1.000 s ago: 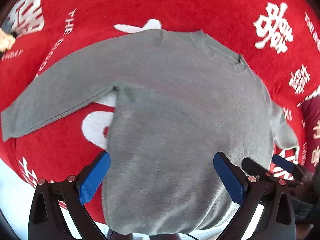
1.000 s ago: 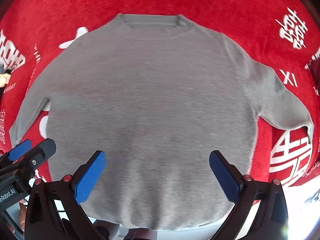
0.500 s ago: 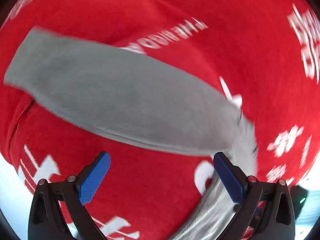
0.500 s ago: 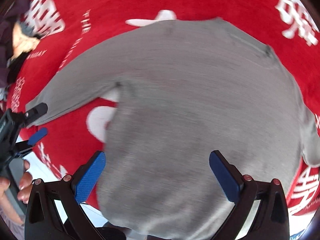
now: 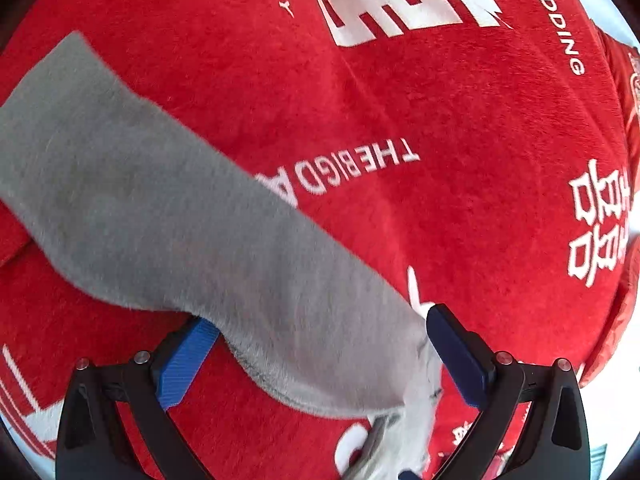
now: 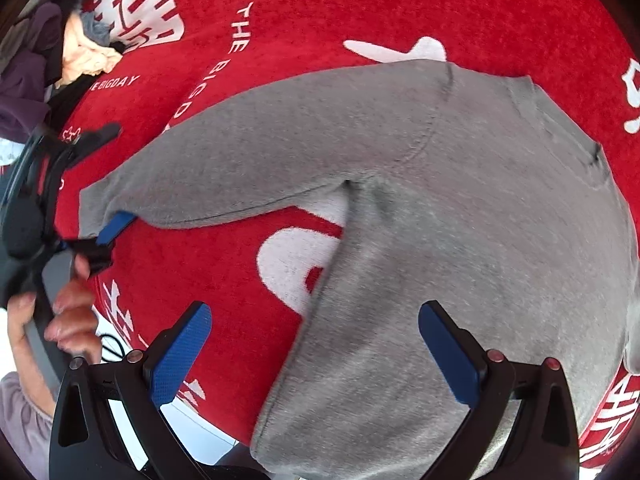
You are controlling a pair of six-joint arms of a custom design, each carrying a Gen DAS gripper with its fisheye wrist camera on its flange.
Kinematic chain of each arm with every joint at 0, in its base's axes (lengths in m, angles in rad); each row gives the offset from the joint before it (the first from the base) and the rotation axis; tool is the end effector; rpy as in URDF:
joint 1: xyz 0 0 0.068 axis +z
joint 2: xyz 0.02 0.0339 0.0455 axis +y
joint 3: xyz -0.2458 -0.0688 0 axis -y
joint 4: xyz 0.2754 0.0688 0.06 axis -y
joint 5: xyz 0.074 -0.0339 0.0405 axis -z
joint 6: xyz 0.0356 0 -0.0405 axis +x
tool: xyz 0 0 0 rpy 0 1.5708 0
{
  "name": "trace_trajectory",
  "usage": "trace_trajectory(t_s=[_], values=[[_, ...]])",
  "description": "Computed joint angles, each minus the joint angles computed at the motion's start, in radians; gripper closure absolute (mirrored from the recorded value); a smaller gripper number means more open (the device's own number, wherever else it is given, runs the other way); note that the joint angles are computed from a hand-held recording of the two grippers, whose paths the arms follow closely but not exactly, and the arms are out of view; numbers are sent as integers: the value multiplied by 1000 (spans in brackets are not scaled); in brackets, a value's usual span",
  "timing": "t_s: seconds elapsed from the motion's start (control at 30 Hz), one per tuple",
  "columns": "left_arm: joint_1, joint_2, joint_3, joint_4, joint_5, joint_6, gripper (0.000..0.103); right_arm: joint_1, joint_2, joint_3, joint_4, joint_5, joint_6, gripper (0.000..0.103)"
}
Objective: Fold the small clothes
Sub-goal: 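Grasp the cuff of a grey sweater sleeve with the left gripper, then fold the held sleeve across the sweater chest and open the left gripper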
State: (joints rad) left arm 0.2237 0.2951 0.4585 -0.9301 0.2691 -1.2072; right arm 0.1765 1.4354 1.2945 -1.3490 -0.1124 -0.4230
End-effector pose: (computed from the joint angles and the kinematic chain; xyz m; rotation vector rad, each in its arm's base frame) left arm 0.1238 0.0185 0.2138 -1.4950 1.9345 -0.7813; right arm 0.2718 0.0525 0.2688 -0.9054 2.9059 0.1548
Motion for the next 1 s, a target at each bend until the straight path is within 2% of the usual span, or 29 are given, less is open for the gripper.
trace_trajectory(t_s=[0.03,0.07,0.1,0.13,0.17,0.2,0.3,0.43,0.57,0.8,0.9,1.0], values=[[-13,46,12,15,-22,3,5,6,1,0,-1,1,5,0],[-34,114,48,-2,-68,20,23,10,1,-1,-4,1,9,0],[-40,144,62,-16,-87,40,49,11,2,0,-7,-2,13,0],[-36,175,65,-9,-83,61,64,12,3,0,-7,-4,17,0],[-15,186,57,-2,-53,87,89,9,2,2,-11,-8,21,0],[3,192,47,2,-33,105,91,7,1,2,-13,-10,24,0],[-25,198,61,-15,-78,140,92,-22,-3,9,-26,-30,11,0],[-150,241,156,-39,-209,182,92,-91,-10,23,-48,-45,-10,0],[-297,364,300,-15,-319,237,92,-185,-11,43,-59,-58,-52,0],[-628,726,643,88,-547,271,92,-397,97,197,-123,-102,-150,0],[-759,938,813,134,-589,297,92,-503,178,319,-163,-129,-218,0],[-859,1153,973,192,-572,309,92,-600,275,447,-200,-137,-262,0]])
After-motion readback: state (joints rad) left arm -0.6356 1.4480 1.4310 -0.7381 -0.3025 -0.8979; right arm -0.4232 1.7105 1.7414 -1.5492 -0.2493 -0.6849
